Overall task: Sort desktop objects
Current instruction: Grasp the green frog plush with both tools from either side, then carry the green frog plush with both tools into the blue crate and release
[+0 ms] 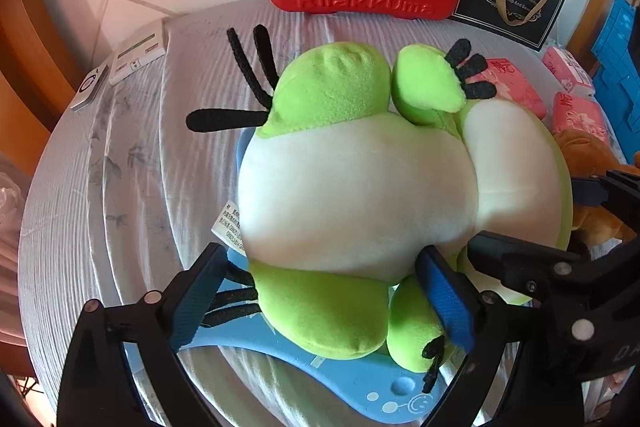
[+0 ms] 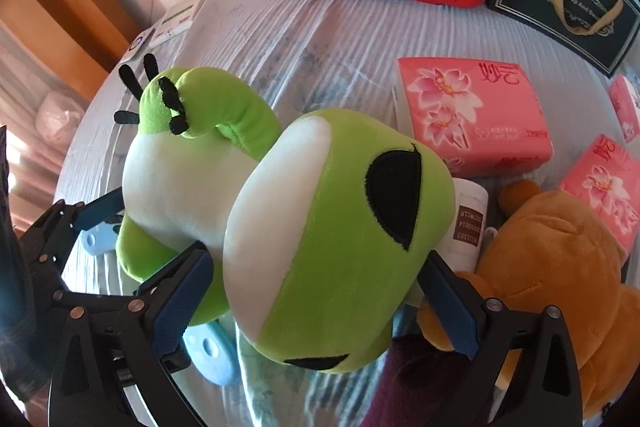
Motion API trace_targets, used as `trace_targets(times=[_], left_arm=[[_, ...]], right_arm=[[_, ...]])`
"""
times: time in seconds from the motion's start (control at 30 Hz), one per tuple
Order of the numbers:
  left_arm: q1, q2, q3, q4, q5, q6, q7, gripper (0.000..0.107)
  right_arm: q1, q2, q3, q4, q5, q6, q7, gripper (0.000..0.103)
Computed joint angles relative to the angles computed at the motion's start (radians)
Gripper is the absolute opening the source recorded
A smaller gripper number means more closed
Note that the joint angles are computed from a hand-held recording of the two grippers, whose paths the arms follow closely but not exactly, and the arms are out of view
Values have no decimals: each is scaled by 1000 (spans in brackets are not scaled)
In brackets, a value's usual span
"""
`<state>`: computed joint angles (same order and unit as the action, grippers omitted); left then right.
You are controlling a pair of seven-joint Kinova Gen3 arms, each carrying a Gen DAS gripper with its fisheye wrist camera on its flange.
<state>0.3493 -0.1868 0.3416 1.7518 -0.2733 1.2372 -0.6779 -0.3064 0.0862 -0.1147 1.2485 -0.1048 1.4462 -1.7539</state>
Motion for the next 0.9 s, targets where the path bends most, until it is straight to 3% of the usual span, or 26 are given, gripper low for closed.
trace_targets(times=[0.17, 0.23, 0.3, 0.33, 0.4, 0.47, 0.7, 0.9], left_arm=[[-8, -6, -17, 23, 32, -20, 8, 103], [-9, -5, -18, 23, 44, -23, 8, 103], [0, -20, -31, 29, 72, -50, 0, 79], [-5, -24, -17, 27, 68, -48, 17, 78], [-11, -15, 41, 4, 23, -16, 73, 69], [1, -8, 82, -19, -21, 22, 136, 67], [59, -21, 185, -87, -119, 139, 329, 67], [128, 31, 269, -231, -242, 274, 430, 67]], right_arm=[[-3, 11, -2, -14, 5, 19, 20, 98], [-10, 13, -3, -15, 28, 20, 17, 87], [0, 7, 3, -8, 12, 14, 28, 79], [6, 4, 6, -7, 2, 13, 33, 75], [10, -10, 6, 0, -2, 10, 42, 72], [12, -30, 4, 13, 0, -2, 49, 71], [25, -111, 4, 27, -18, 1, 96, 70], [54, -176, 26, -32, -33, 39, 153, 70]])
